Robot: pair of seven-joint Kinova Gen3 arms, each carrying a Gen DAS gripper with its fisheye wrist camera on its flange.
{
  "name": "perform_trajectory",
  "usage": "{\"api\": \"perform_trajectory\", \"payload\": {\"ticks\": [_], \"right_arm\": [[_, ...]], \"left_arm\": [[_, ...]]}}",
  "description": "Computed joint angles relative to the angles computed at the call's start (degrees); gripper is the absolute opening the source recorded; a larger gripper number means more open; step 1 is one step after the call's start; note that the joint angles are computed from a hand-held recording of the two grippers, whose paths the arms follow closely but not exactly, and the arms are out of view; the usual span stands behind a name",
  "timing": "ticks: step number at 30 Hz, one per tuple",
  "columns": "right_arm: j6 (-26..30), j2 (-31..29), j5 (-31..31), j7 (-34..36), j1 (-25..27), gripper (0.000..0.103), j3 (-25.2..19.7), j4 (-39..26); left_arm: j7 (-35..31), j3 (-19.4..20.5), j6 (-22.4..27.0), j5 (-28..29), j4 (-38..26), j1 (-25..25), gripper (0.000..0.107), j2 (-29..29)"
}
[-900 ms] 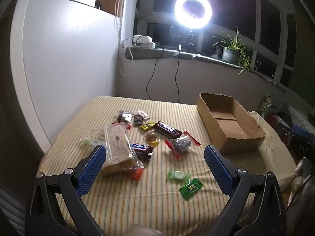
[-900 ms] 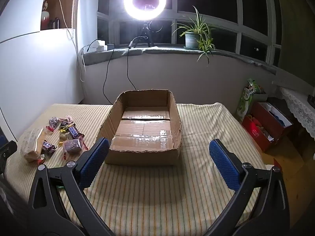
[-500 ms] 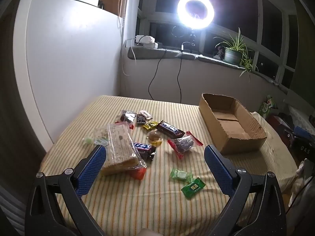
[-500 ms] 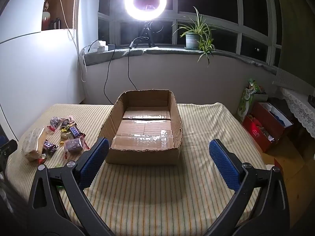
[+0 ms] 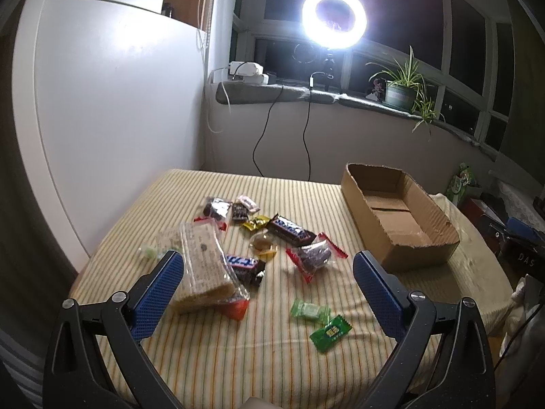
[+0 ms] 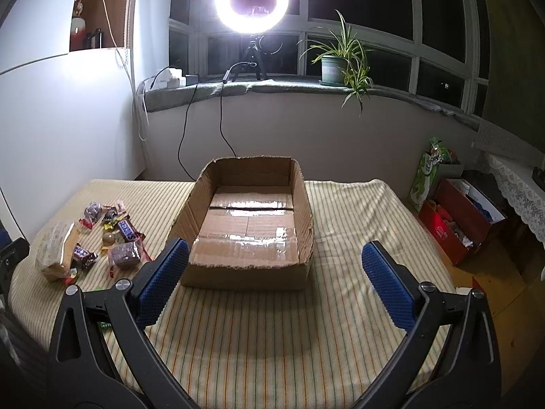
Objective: Organize snacks
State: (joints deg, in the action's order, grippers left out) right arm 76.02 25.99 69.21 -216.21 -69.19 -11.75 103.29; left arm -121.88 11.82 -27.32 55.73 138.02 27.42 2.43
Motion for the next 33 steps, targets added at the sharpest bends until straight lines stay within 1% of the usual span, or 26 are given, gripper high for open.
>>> {"api": "perform_trajectory", "payload": {"ticks": [5, 12, 19, 33], "right_arm": [[-0.78, -0.78, 0.03, 2.29, 1.22, 0.103, 0.13, -0.54], [-1.8, -1.1, 0.14, 5.63, 2.18, 0.103, 0.35, -2.16], [-2.78, -0.91, 0.56, 7.14, 2.56, 0.103, 0.86, -3.01], [-3.57, -0.39, 0.29, 6.44, 2.53, 0.103, 1.19, -2.81]], "left_arm": [[-3.1, -0.11, 1.16, 2.6, -1.5, -0.26, 0.099, -0.56], [-5.12, -0.32, 3.27, 3.95, -2.84, -1.56, 0.099, -0.86], [-6.63, -0.31, 3.37, 5.3, -3.65, -2.22, 0.099, -0.79], [-6.14, -0.95, 4.44, 4.05, -4.02, -2.46, 0.099, -0.34]]}}
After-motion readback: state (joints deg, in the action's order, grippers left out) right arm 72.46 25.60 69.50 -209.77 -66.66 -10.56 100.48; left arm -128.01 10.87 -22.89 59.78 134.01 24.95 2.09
